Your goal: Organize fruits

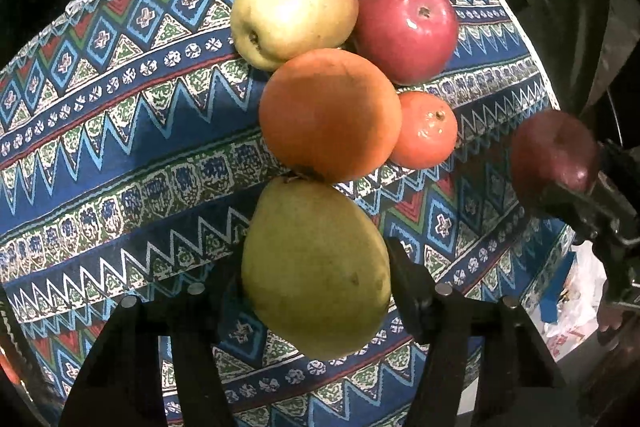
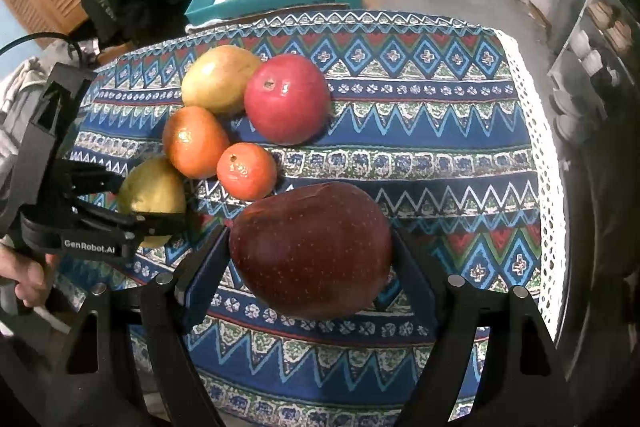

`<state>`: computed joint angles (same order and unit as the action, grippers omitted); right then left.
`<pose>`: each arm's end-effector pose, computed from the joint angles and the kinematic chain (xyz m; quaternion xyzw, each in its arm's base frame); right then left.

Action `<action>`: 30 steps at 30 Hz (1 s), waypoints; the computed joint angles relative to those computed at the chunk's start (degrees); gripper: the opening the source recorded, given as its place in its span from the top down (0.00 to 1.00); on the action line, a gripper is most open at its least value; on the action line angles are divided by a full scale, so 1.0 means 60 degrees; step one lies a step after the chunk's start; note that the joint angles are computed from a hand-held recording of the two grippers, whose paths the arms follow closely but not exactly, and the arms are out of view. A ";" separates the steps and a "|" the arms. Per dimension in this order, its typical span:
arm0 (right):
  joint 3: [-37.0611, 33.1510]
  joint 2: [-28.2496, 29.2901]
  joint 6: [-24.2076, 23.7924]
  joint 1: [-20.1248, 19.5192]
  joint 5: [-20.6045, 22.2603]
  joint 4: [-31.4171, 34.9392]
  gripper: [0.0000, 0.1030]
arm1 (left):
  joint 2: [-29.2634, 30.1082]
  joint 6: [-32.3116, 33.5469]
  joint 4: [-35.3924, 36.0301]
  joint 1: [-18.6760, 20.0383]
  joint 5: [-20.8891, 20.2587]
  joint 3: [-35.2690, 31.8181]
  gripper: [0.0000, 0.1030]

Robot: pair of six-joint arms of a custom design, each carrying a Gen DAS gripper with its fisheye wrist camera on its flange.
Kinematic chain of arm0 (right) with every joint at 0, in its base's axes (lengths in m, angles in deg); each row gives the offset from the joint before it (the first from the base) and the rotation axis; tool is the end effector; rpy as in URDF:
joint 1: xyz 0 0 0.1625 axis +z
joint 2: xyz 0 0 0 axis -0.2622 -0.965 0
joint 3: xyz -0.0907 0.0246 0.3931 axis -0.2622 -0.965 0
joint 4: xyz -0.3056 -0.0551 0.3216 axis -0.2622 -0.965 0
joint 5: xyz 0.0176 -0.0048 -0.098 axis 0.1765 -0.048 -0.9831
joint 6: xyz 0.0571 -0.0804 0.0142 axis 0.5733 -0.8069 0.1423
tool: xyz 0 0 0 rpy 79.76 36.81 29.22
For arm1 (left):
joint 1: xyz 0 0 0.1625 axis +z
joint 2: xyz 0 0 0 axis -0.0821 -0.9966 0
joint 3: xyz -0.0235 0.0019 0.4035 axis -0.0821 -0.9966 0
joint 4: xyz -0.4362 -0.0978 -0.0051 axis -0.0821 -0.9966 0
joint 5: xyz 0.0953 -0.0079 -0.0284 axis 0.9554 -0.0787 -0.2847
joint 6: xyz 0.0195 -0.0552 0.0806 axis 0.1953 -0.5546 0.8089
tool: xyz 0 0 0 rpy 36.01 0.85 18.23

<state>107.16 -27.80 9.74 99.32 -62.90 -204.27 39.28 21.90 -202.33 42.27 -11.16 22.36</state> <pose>0.0518 -0.4034 0.2960 0.1912 -0.9379 0.1244 0.2615 -0.3152 -0.4562 -0.0422 0.1357 0.9545 0.0020 0.2654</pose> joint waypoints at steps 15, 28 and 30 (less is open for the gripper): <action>-0.0031 0.0171 0.0019 0.0799 -0.0234 -0.0313 0.22 | -0.1049 0.0041 0.0159 -0.0674 0.0875 0.0760 0.37; -0.0251 0.0083 0.0483 0.2018 -0.0289 -0.0121 0.22 | -0.2686 -0.0100 0.0454 -0.1035 0.1085 0.1436 0.37; -0.0283 0.0079 0.0560 0.2251 -0.0326 -0.0104 0.22 | -0.2887 -0.0050 0.0504 -0.1140 0.1254 0.1507 0.37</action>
